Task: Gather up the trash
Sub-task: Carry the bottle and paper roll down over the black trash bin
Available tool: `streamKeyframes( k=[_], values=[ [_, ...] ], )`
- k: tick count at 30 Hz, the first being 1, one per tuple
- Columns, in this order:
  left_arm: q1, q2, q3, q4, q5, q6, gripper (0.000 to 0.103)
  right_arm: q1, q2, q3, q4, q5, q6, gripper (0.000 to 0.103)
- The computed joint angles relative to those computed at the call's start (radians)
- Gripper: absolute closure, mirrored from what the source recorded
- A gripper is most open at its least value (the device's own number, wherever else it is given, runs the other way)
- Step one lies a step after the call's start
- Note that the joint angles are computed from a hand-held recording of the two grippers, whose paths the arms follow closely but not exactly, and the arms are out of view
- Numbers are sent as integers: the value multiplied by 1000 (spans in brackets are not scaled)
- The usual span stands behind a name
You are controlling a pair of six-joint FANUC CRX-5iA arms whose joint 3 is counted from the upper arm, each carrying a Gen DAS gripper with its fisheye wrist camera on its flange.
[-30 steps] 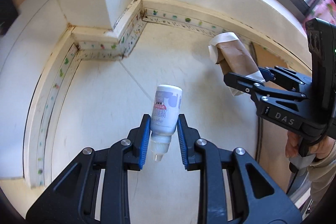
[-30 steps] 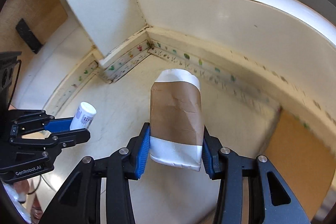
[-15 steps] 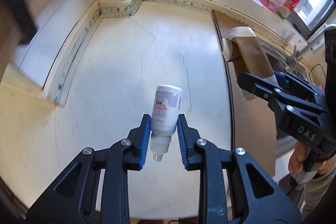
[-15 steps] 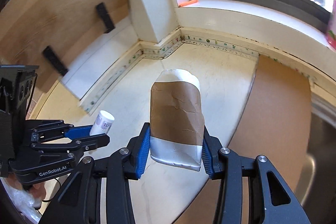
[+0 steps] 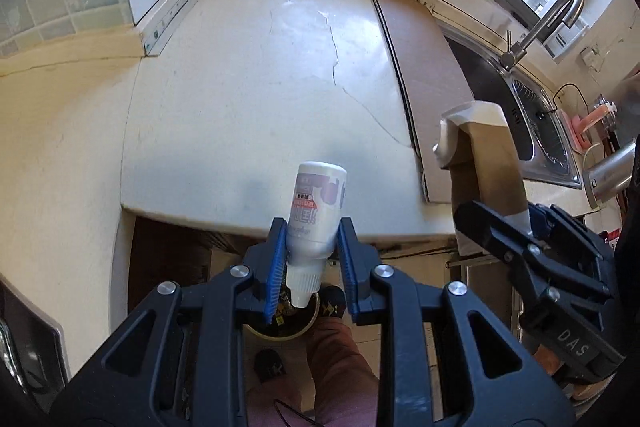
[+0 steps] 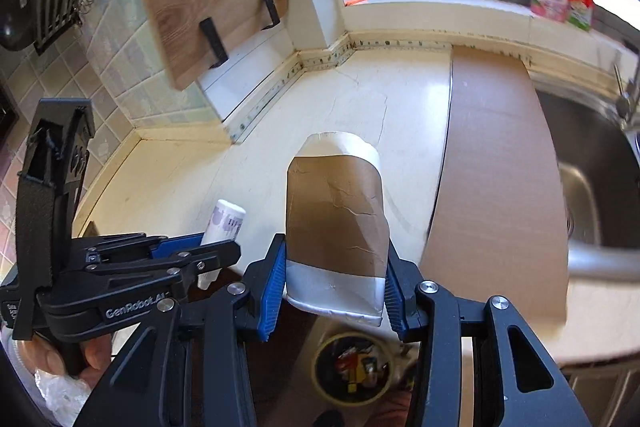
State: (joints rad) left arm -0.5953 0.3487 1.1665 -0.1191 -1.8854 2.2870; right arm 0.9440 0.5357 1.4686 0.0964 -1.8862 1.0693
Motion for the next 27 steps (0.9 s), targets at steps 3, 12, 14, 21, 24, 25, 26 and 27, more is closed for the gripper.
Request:
streamKeyframes(
  k=[3, 12, 14, 21, 24, 25, 26, 27],
  values=[
    [-43, -97, -173, -5, 59, 52, 81, 65, -184, -314, 13, 62, -83, 60],
    [-122, -254, -546, 19, 207, 161, 81, 230, -535, -966, 66, 245, -319, 60],
    [-129, -270, -617, 31, 239, 171, 81, 240, -570, -1050, 48, 259, -356, 60],
    [-159, -307, -894, 66, 407, 231, 81, 244, -694, -1367, -33, 387, -462, 60],
    [-160, -319, -1023, 86, 503, 267, 81, 245, -732, -1495, -61, 456, -488, 60],
    [-160, -320, -1054, 87, 527, 279, 81, 243, -736, -1533, -70, 477, -490, 60],
    [-162, -324, -1096, 90, 561, 291, 81, 244, -744, -1574, -77, 502, -494, 60],
    [-163, -325, -1138, 95, 595, 299, 81, 244, -749, -1605, -84, 522, -495, 60]
  ],
)
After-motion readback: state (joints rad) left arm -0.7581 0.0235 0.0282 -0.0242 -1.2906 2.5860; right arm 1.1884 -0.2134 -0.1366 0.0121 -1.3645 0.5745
